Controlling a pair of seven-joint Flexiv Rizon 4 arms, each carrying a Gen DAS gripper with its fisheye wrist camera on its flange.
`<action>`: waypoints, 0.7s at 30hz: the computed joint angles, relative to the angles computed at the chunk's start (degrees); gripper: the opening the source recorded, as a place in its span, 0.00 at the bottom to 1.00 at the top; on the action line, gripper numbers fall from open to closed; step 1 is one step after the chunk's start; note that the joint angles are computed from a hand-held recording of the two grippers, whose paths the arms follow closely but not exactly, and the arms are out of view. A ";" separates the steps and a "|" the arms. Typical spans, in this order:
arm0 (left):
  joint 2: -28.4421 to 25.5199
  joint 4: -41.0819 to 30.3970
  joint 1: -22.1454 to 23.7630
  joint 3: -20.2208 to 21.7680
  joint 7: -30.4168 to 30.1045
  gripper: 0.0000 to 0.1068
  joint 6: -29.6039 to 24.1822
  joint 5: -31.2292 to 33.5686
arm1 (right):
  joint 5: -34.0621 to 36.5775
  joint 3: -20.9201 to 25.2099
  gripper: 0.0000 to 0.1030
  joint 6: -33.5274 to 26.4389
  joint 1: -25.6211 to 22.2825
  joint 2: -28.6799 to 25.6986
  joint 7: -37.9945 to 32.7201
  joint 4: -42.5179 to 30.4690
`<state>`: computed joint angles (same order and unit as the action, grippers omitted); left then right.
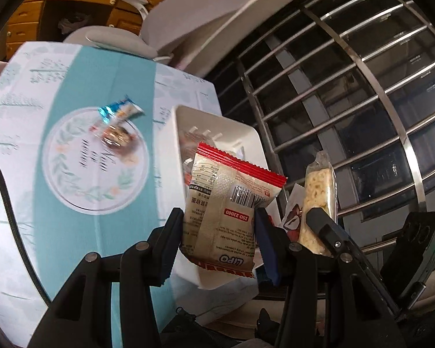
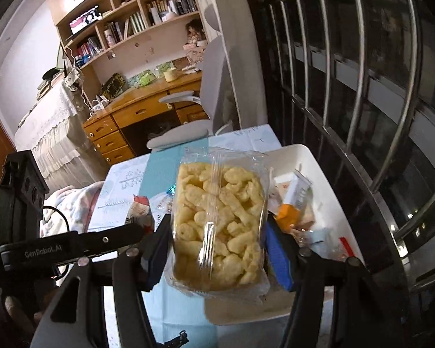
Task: Organize snacks
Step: 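Carry the LIPO bag and puffed corn bag over the white tray, then open both tools to drop the LIPO bag and puffed corn bag into the tray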
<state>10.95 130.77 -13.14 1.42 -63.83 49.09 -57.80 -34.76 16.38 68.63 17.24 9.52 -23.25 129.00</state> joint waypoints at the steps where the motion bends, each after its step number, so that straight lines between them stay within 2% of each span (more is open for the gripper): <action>1: -0.52 -0.10 -0.52 -0.62 0.02 0.45 0.51 -0.59 | 1.38 -0.36 0.59 -0.16 0.16 0.35 -1.28 0.30; 7: -3.46 -1.89 -2.66 -2.83 0.37 0.46 2.48 -2.31 | 6.18 -1.27 0.62 -3.02 -0.32 1.48 -5.19 0.87; 9: -4.60 -2.80 -3.07 -3.43 0.13 0.46 3.00 -2.10 | 7.17 -1.34 0.66 -3.95 -0.74 1.76 -5.48 1.06; 11: -5.53 -3.58 -3.12 -3.65 -0.49 0.51 2.78 -1.36 | 6.88 -1.18 0.75 -4.64 -1.35 2.00 -4.88 1.21; 13: -6.32 -4.18 -3.25 -3.96 -0.93 0.63 2.72 -1.27 | 7.22 -1.32 0.76 -4.20 -1.70 2.12 -4.89 1.56; 16: -7.03 -4.72 -3.15 -4.17 -2.01 0.75 3.13 -0.22 | 8.27 -1.39 0.76 -4.07 -1.73 2.02 -5.42 1.71; 21: -7.74 -5.03 -2.41 -3.96 -4.78 0.77 2.45 2.03 | 10.31 -1.59 0.76 -3.90 -1.37 1.55 -6.73 1.48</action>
